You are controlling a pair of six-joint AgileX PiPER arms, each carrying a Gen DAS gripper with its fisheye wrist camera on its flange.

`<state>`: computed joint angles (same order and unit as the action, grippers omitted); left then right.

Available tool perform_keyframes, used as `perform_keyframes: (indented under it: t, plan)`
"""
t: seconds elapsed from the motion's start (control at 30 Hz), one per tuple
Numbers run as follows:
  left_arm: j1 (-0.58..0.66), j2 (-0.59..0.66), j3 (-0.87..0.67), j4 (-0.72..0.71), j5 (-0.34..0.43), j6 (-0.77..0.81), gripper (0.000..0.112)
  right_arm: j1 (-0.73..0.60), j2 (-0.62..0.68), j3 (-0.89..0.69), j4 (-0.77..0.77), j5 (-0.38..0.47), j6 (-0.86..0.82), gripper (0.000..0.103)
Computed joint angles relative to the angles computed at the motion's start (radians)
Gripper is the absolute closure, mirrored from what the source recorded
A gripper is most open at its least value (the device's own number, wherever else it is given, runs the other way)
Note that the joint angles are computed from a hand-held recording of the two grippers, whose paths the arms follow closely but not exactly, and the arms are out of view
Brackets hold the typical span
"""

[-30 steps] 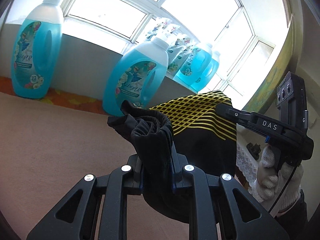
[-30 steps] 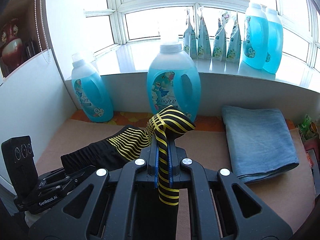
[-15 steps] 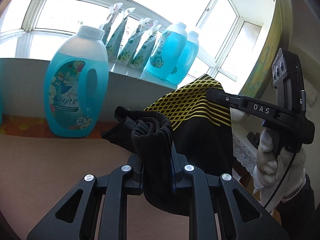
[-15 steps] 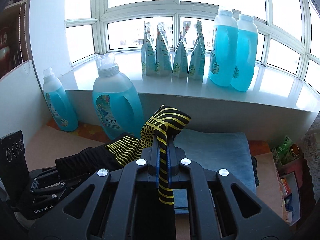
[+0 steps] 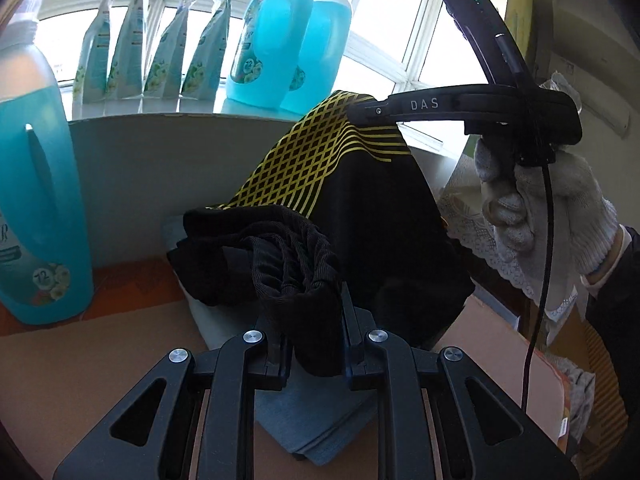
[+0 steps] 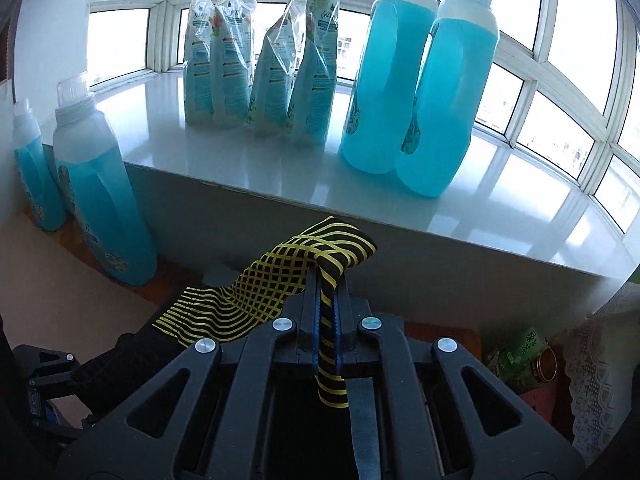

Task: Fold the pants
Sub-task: 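Lower the pants onto the grey-blue stack and open both grippers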

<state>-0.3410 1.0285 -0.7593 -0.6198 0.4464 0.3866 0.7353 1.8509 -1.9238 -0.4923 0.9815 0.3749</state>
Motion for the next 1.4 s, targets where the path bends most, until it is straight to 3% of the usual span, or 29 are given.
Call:
perform_keyframes:
  t: [0.17, 0.27, 0.37, 0.43, 0.53, 0.67, 0.73, 0.83, 0.93, 1.13, 1.17, 1.2, 1.23, 1.33, 1.4]
  plan:
    - [-0.001, -0.013, 0.076, 0.000, 0.041, -0.002, 0.096, -0.091, 0.072, 0.038, 0.047, -0.039, 0.031, 0.098]
    - [0.049, -0.047, 0.089, -0.037, 0.129, 0.040, 0.093, -0.112, 0.079, 0.077, 0.035, -0.039, 0.084, 0.083]
    - [0.059, -0.083, 0.087, 0.025, 0.170, -0.012, 0.082, -0.131, -0.034, 0.241, 0.046, -0.135, 0.156, 0.075]
    - [0.091, -0.107, 0.086, 0.025, 0.208, -0.005, 0.073, -0.137, -0.128, 0.359, 0.046, -0.182, 0.209, 0.061]
    - [0.199, -0.149, 0.081, -0.033, 0.321, 0.078, 0.069, -0.140, -0.273, 0.537, 0.054, -0.227, 0.267, 0.059]
    - [0.452, -0.208, 0.036, -0.154, 0.525, 0.262, 0.069, -0.165, -0.441, 0.755, 0.205, -0.286, 0.233, 0.059]
    - [0.525, -0.195, -0.017, -0.174, 0.554, 0.313, 0.069, -0.154, -0.498, 0.841, 0.208, -0.307, 0.273, 0.059]
    - [0.476, -0.100, -0.110, -0.149, 0.479, 0.260, 0.069, -0.190, -0.537, 0.911, 0.350, -0.347, 0.215, 0.059]
    - [0.330, -0.003, -0.194, -0.005, 0.337, 0.133, 0.069, -0.198, -0.536, 0.934, 0.407, -0.370, 0.186, 0.059]
    - [0.261, 0.178, -0.281, 0.058, 0.286, 0.053, 0.069, -0.186, -0.469, 0.896, 0.494, -0.362, 0.131, 0.059]
    - [0.251, 0.189, -0.283, 0.075, 0.268, 0.043, 0.069, -0.172, -0.461, 0.894, 0.490, -0.364, 0.135, 0.063]
    - [0.239, 0.199, -0.282, 0.089, 0.247, 0.040, 0.069, -0.151, -0.451, 0.882, 0.455, -0.358, 0.165, 0.077]
    - [0.223, 0.210, -0.282, 0.118, 0.227, 0.028, 0.069, -0.119, -0.448, 0.874, 0.381, -0.350, 0.234, 0.083]
    - [0.166, 0.249, -0.273, 0.255, 0.156, -0.066, 0.069, -0.032, -0.464, 0.850, 0.178, -0.292, 0.410, 0.092]
    - [0.126, 0.271, -0.258, 0.397, 0.111, -0.169, 0.069, 0.030, -0.475, 0.830, 0.014, -0.185, 0.552, 0.092]
